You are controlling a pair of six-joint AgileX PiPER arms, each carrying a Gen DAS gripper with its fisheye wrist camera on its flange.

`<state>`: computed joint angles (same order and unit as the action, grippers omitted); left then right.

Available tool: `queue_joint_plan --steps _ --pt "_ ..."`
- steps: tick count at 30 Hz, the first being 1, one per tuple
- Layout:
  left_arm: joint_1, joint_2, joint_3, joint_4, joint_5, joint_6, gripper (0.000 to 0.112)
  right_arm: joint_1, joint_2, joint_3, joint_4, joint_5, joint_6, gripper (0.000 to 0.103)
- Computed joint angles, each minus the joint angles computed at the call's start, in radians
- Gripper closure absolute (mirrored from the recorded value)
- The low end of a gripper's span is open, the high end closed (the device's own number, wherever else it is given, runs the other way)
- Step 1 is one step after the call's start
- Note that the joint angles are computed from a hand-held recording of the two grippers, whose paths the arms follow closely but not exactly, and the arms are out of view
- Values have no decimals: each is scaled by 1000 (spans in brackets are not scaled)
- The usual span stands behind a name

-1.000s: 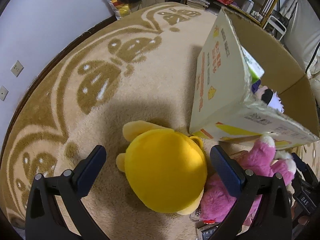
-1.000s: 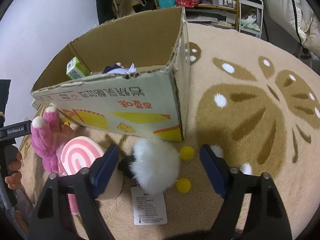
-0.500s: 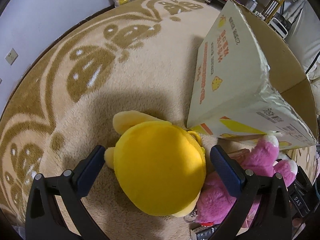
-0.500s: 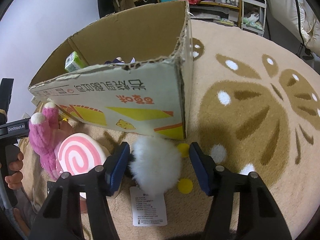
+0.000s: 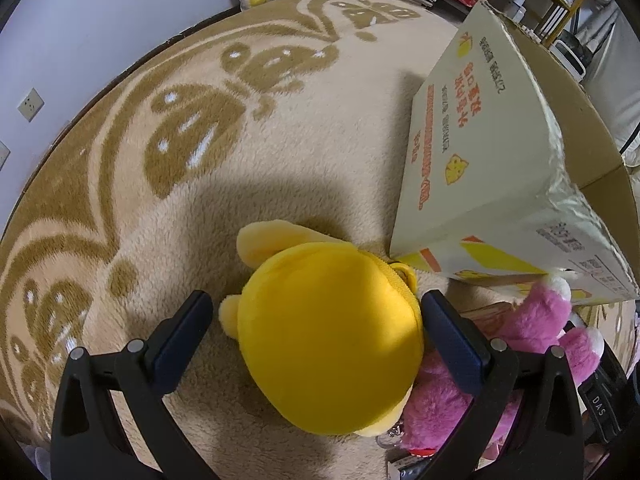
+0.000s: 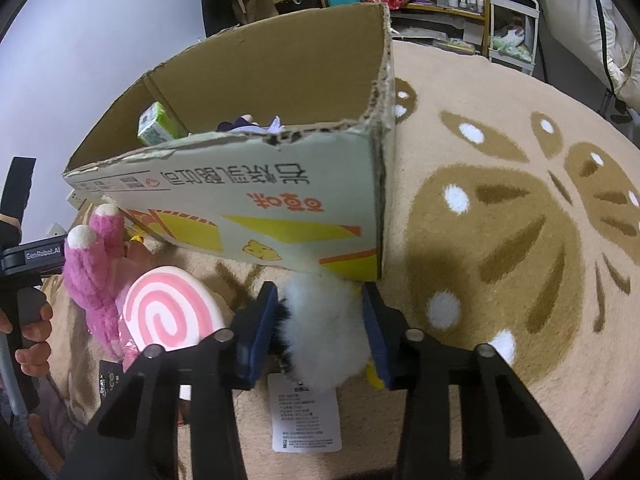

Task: Organize soft objects
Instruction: 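Grasp the yellow plush with the left tool while the right tool grasps the white fluffy plush, then lift the yellow plush with the left tool while the right tool carries the white plush over the box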

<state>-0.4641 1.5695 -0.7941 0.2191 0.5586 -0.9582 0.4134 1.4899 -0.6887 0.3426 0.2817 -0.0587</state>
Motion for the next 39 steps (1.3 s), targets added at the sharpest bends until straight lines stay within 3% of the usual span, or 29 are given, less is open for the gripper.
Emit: queue_joint_plan --steps 6,13,17,19,30,32,35,39 --pt "3 -9 7 -44 -16 47 29 12 -9 7 69 10 -35 71" --pt "-11 -15 6 -22 -8 23 35 22 -20 22 60 2 -16 77" --pt "-24 -20 7 -2 -2 2 38 17 -33 29 70 -5 -26 90" --pt "-28 -26 9 6 1 -10 39 14 -36 28 86 -1 -41 91" --pt "-104 -67 1 182 103 -206 40 11 -79 50 74 -5 -34 101" --pt "-113 -79 4 207 118 -237 41 -2 -91 57 127 -1 -81 101" --pt "-114 -89 9 227 129 -263 63 -7 -104 61 122 0 -74 101" --pt "-83 -108 26 194 95 -234 65 -5 -122 64 101 1 -51 101"
